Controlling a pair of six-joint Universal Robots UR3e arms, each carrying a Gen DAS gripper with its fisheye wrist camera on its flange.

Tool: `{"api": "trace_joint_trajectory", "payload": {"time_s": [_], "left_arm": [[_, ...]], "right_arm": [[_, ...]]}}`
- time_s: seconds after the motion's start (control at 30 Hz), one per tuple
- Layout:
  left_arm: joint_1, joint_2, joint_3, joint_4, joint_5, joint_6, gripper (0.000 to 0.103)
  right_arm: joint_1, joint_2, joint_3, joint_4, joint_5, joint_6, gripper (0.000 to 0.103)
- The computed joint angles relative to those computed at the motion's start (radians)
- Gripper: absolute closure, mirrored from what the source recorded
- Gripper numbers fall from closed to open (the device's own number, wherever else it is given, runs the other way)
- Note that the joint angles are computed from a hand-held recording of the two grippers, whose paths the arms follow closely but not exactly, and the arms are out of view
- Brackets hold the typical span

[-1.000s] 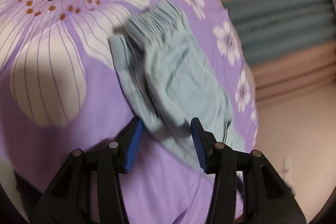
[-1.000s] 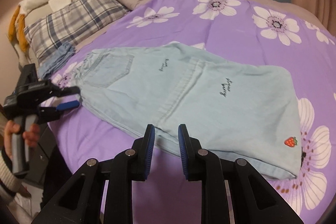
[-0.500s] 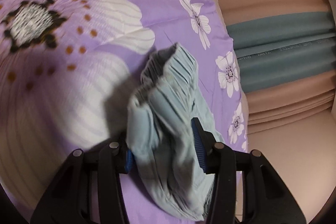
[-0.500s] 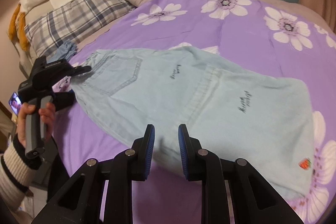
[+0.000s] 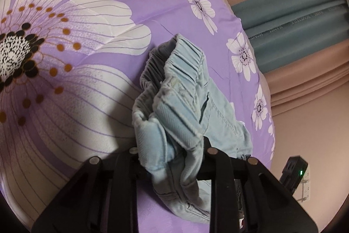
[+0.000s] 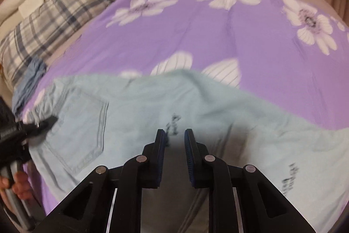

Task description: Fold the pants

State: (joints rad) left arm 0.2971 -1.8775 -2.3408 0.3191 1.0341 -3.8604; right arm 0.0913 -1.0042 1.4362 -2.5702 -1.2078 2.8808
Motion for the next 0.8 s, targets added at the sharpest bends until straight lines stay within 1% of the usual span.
{"api": "trace_joint_trajectory", "payload": {"time_s": [0.07,0.13,0.2,0.3,0.37,0.43,0.5,0.57,0.63,0.7,0.8], "left_arm": [[-0.012,0.008,0.021,-0.037,0.018,0.014,0.078],[-0.020,0.037,0.028,-0.081,0.034,0.030,0.079],[-0.034,0.071,0.029,-0.107,0.056,0.038,0.079],[-0.084,0.142,0.058,-0.175,0.117,0.064,0.079],[-0.128,0.177,0.099,-0.220,0.166,0.083,0.079],[-0.176,0.207,0.154,-0.267,0.211,0.099,0.079],[-0.213,0.226,0.211,-0.306,0.230,0.126,0.079],[-0.246,0.236,0.267,-0.339,0.237,0.157,0.079],[-0.289,0.228,0.333,-0.368,0.256,0.184,0.079],[-0.334,0.201,0.399,-0.393,0.277,0.199,0.079],[-0.417,0.132,0.516,-0.434,0.328,0.230,0.079]], "right_arm": [[0.002,-0.055,0.094,-0.028,0.009,-0.043,0.083],[-0.014,-0.143,0.197,0.012,0.057,-0.105,0.083],[-0.035,-0.247,0.320,0.039,0.079,-0.152,0.083],[-0.085,-0.394,0.480,0.104,0.129,-0.217,0.083],[-0.107,-0.467,0.570,0.081,0.140,-0.248,0.083],[-0.138,-0.496,0.596,0.103,0.170,-0.271,0.083],[-0.172,-0.495,0.576,0.164,0.220,-0.269,0.083],[-0.257,-0.531,0.588,0.232,0.336,-0.273,0.083],[-0.336,-0.563,0.618,0.242,0.427,-0.273,0.082],[-0.415,-0.579,0.630,0.287,0.502,-0.282,0.082],[-0.527,-0.580,0.632,0.380,0.582,-0.302,0.079]]}}
